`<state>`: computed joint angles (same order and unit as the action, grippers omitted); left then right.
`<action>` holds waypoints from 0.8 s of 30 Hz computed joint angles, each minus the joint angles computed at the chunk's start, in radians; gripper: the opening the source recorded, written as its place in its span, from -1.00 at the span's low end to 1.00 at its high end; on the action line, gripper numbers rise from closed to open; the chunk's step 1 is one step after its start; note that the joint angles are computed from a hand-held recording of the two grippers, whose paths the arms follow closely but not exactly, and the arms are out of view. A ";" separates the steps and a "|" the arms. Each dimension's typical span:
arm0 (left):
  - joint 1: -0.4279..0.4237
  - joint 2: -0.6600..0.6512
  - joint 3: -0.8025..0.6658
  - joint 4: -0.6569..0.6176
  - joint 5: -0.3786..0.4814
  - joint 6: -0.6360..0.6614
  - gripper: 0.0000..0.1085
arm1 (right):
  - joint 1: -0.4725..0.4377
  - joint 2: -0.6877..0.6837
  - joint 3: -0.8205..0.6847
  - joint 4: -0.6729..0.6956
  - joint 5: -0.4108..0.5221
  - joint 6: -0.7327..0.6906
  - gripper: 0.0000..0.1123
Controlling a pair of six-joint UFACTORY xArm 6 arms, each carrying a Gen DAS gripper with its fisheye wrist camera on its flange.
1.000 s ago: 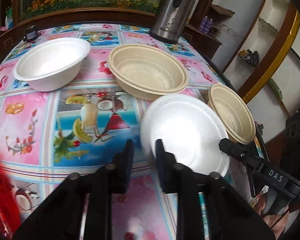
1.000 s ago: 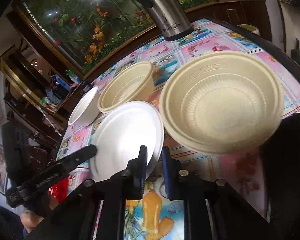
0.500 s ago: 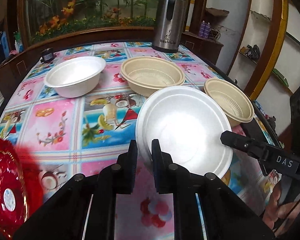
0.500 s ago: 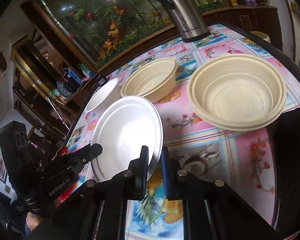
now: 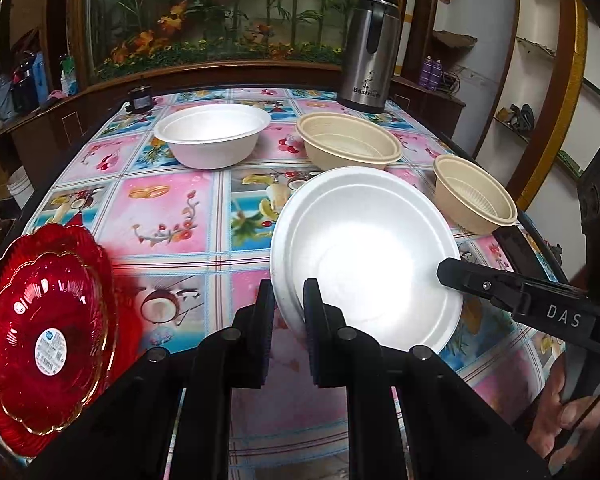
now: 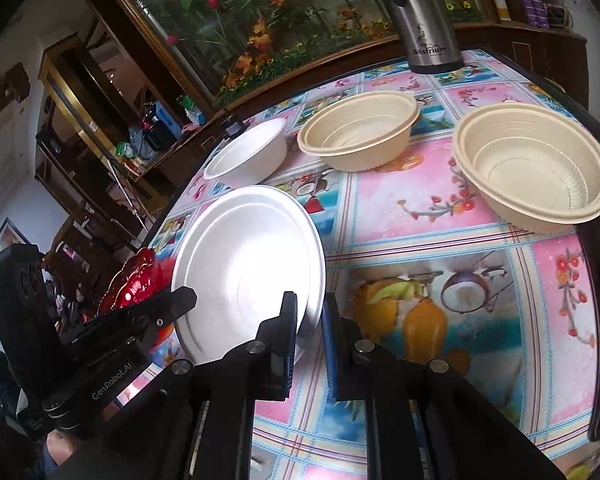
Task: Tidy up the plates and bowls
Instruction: 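Lift the white plate with the right tool toward the red plates in the left tool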
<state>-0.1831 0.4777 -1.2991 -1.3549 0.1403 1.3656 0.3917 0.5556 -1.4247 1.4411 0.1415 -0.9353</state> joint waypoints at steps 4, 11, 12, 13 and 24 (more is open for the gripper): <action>0.003 -0.023 0.013 -0.105 -0.007 0.107 -0.78 | 0.021 -0.004 0.002 -0.041 -0.022 0.032 -0.78; 0.019 -0.060 0.027 -0.280 -0.008 0.286 -0.78 | 0.047 -0.015 0.010 -0.095 -0.054 0.069 -0.78; 0.022 -0.063 0.029 -0.294 -0.006 0.300 -0.78 | 0.050 -0.016 0.012 -0.109 -0.057 0.080 -0.78; 0.026 -0.068 0.033 -0.312 -0.004 0.318 -0.78 | 0.051 -0.018 0.012 -0.114 -0.056 0.082 -0.78; 0.073 -0.112 0.055 -0.428 0.009 0.421 -0.78 | 0.082 -0.023 -0.001 -0.255 -0.070 0.189 -0.78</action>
